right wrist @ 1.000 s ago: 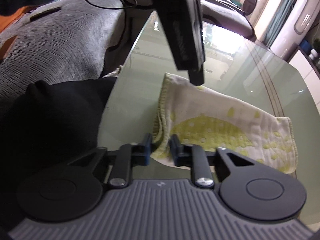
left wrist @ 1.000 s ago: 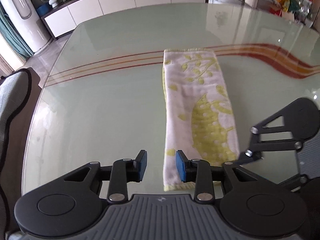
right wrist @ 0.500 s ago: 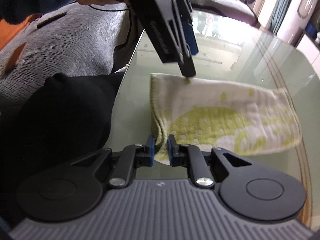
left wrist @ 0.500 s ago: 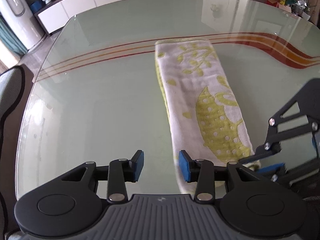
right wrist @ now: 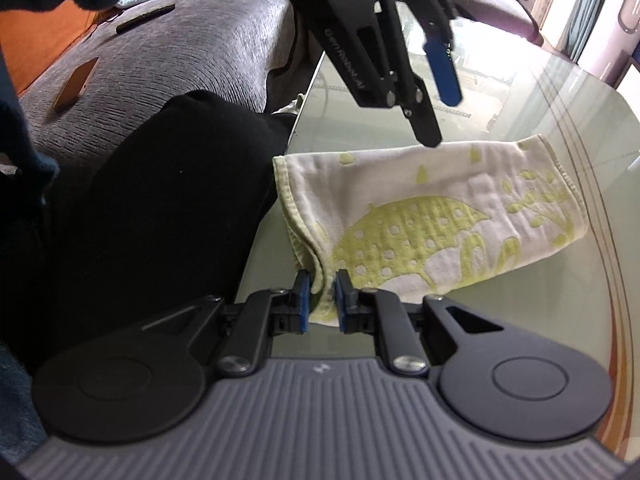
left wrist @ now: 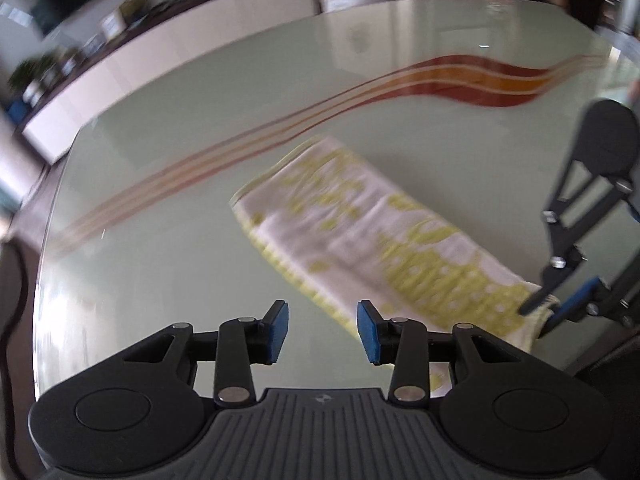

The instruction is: Fold towel

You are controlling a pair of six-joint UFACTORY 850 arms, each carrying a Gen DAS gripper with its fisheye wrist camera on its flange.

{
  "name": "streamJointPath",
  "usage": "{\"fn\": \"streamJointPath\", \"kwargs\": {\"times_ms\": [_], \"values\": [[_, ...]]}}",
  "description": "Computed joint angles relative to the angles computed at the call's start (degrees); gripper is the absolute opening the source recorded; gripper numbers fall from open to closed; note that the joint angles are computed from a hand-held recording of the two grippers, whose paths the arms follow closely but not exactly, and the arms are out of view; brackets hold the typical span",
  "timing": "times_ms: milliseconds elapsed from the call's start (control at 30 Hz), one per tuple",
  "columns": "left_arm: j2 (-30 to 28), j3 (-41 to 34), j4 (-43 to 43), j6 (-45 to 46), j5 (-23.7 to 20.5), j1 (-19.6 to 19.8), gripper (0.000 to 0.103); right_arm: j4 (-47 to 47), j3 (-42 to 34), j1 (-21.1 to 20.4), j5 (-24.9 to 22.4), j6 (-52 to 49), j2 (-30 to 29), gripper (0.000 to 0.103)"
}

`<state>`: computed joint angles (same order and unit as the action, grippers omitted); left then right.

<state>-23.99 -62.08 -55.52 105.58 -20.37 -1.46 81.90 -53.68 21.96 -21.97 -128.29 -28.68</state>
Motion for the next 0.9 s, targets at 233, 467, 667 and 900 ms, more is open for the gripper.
{"fn": "streamJointPath", "kwargs": {"times_ms": [233, 467, 667, 900], "values": [[-3.72, -3.68, 11.36, -10.91, 0.96, -0.8, 0.042, -0.97, -0.26, -0.66, -1.25, 0.76, -0.1, 0.013], [-5.26, -4.92, 13.44, -11.85, 0.19, -0.75, 0.044, -5.69, -2.45, -1.29, -2.43, 5.1, -0.31, 0.013], [-6.44, -6.47, 12.3, -12.59, -2.57, 0.26, 0.048, -7.33, -4.12, -1.73, -2.15, 6.42, 0.14, 0.012], [-6.15, -6.36, 10.64, -10.43, -4.21, 1.13, 0.049, -8.43, -7.34, -1.97, -1.43, 7.44, -1.37, 0.013]]}}
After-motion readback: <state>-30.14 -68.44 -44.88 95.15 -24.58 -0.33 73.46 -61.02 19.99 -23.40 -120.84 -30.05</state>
